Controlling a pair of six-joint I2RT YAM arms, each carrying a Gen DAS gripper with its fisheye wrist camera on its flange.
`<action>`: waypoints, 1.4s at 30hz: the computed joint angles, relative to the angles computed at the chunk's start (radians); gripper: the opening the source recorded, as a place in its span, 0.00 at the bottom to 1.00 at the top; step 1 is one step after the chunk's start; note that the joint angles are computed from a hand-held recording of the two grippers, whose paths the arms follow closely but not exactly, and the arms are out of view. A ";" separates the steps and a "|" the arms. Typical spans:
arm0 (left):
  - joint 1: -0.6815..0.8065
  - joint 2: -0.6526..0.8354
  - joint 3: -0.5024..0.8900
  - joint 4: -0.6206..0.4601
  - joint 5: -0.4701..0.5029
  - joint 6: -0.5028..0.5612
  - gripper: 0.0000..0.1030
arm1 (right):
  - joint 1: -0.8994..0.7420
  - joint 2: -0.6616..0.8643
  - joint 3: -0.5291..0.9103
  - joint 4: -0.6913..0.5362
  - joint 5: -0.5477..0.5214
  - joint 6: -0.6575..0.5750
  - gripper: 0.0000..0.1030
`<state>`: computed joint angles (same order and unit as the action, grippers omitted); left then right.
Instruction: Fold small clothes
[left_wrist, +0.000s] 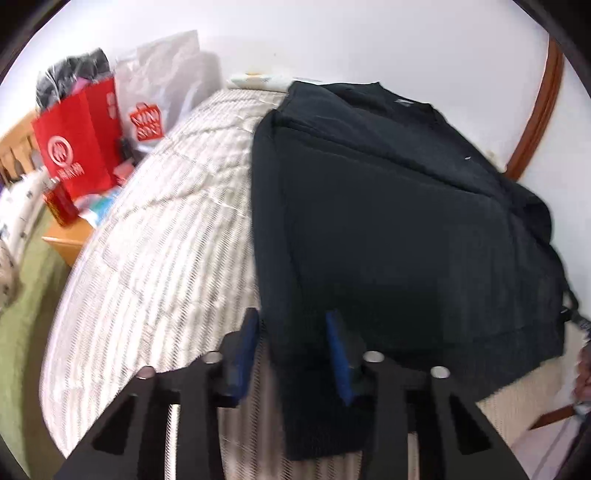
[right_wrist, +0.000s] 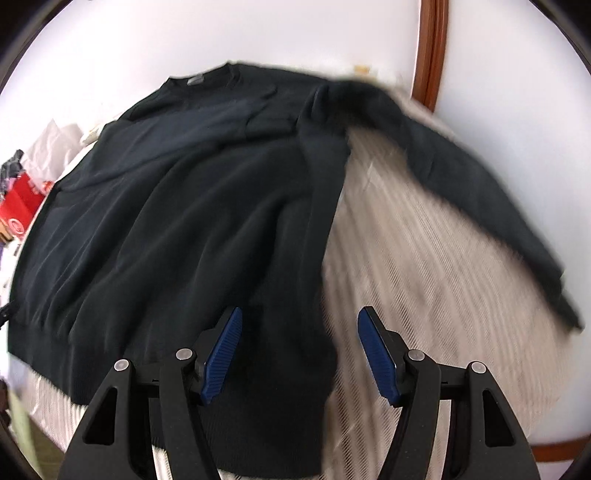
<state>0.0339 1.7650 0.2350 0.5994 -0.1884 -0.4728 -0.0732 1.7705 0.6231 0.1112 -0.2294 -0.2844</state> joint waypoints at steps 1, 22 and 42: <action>-0.014 0.014 -0.001 0.015 -0.025 -0.002 0.25 | -0.006 0.000 -0.034 0.041 -0.022 0.002 0.52; -0.092 -0.146 -0.141 -0.022 -0.027 -0.092 0.11 | -0.120 -0.180 -0.138 -0.001 -0.093 -0.098 0.09; -0.026 0.003 0.162 -0.181 -0.005 -0.066 0.50 | -0.205 0.164 0.308 0.053 0.106 -0.046 0.55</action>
